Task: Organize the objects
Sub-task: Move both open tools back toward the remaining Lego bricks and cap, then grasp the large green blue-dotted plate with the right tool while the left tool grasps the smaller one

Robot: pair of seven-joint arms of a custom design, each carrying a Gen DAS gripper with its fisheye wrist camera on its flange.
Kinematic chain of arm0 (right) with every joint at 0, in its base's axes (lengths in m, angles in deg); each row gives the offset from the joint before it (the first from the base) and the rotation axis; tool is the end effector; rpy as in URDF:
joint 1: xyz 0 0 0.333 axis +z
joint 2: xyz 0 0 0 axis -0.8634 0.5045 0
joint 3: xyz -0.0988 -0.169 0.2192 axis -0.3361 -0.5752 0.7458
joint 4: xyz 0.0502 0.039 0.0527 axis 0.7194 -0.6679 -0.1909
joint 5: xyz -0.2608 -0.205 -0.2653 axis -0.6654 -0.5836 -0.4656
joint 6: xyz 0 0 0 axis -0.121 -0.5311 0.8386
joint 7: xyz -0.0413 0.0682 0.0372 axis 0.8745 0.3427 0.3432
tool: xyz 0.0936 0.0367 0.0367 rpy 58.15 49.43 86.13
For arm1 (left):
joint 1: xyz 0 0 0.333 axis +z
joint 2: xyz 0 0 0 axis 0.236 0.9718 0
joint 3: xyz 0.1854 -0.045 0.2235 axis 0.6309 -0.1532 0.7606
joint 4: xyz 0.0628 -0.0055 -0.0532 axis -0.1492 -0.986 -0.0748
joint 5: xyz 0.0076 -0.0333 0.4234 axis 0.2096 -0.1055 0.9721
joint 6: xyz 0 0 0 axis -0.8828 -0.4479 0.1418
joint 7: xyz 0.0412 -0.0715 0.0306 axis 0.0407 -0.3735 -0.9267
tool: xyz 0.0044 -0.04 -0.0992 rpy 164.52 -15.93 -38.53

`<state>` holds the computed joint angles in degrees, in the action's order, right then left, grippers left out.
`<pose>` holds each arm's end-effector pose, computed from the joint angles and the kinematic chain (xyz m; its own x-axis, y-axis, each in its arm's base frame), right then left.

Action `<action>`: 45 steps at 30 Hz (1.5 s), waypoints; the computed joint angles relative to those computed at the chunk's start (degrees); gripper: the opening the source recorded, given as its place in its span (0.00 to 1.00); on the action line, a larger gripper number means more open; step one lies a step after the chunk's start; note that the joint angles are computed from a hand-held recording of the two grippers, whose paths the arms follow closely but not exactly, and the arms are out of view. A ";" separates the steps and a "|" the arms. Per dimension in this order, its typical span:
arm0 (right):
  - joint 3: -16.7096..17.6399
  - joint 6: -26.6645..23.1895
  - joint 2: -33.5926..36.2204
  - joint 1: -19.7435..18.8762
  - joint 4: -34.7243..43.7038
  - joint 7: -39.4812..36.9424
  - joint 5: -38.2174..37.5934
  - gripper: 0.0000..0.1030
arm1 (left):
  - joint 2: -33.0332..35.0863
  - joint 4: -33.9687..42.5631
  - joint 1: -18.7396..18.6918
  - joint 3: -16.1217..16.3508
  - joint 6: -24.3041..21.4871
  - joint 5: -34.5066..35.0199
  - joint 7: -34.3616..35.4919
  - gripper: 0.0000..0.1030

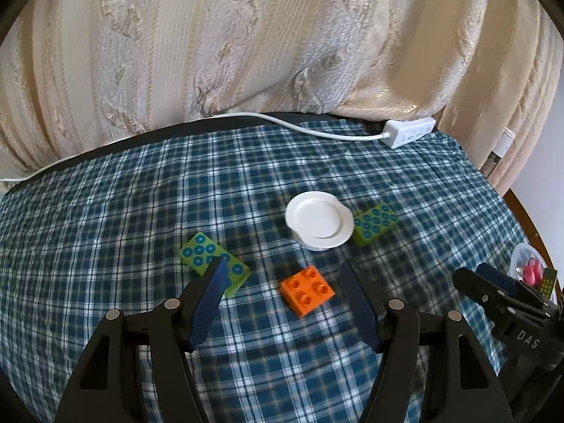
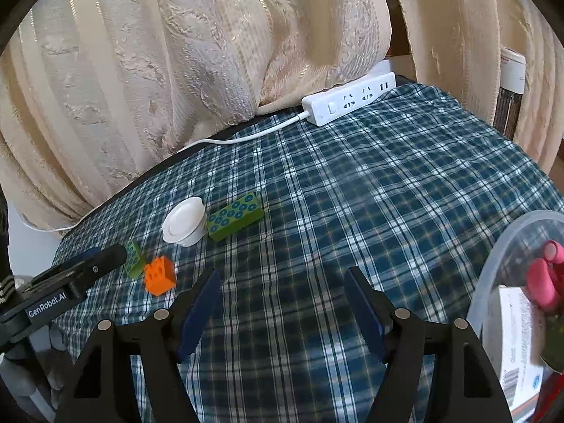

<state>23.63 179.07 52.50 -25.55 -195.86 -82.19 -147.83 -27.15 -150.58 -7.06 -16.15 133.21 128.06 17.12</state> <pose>0.4466 0.4413 0.3442 -0.0690 -0.9462 -0.3163 -0.7345 0.2627 -0.6257 0.4868 -0.3457 0.2784 -0.0665 -0.9938 0.0890 -0.7673 -0.0061 -0.6413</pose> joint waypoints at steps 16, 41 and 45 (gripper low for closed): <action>-2.09 2.59 6.17 0.62 7.15 -5.58 2.21 0.74 | 0.48 -0.98 2.67 1.74 -0.90 -0.74 -2.97 0.66; -3.08 -1.03 18.33 1.83 21.38 -33.93 20.98 0.82 | 3.48 -0.20 3.46 3.24 2.08 -4.59 -0.22 0.66; -3.43 -2.18 19.39 2.20 22.96 -35.79 22.04 0.82 | 4.42 0.57 3.21 3.27 2.47 -5.17 1.15 0.66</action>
